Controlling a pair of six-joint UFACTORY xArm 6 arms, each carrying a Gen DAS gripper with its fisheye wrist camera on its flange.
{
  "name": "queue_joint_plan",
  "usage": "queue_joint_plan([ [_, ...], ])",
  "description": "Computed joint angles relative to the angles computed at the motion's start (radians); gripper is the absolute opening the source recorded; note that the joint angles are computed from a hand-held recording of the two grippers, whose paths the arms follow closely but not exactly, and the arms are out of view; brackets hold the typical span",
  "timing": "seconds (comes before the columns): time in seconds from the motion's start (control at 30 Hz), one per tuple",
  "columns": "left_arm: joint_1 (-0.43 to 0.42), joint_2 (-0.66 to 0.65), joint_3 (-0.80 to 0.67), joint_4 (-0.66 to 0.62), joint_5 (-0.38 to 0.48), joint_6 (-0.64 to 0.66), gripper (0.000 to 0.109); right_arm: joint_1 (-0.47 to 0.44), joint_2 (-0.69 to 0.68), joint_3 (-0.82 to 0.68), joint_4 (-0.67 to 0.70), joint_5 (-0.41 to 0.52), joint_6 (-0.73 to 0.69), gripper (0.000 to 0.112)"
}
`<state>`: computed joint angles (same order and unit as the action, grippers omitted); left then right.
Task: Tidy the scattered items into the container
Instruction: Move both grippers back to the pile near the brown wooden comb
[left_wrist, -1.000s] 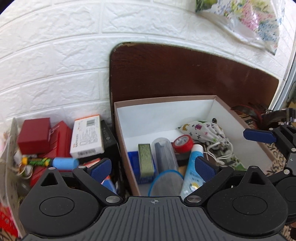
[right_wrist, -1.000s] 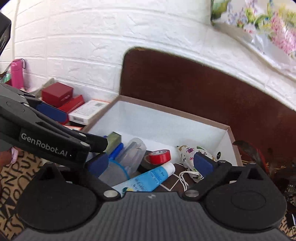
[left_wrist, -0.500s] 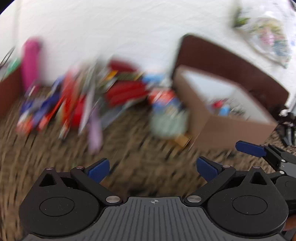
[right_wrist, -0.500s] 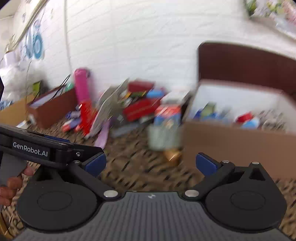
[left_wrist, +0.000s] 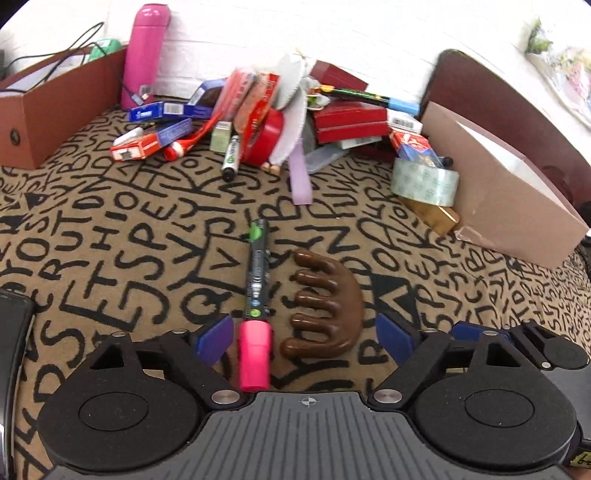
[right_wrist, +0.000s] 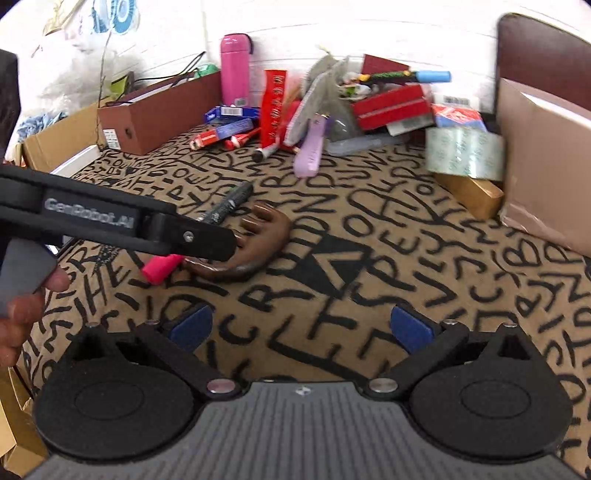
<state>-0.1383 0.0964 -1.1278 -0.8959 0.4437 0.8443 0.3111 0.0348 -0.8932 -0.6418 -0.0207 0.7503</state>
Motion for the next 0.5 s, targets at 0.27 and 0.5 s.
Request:
queue_joint_plan([
  [0.27,0.057,-0.021,-0.012,-0.096,0.167,0.097,0.072,0.052,0.071,-0.081,0.128,0.03,-0.15,0.102],
  [0.5,0.083,-0.002,-0.052,-0.121,0.231,0.083,0.072,0.053,0.146,-0.2,-0.235,0.089,0.143,0.098],
])
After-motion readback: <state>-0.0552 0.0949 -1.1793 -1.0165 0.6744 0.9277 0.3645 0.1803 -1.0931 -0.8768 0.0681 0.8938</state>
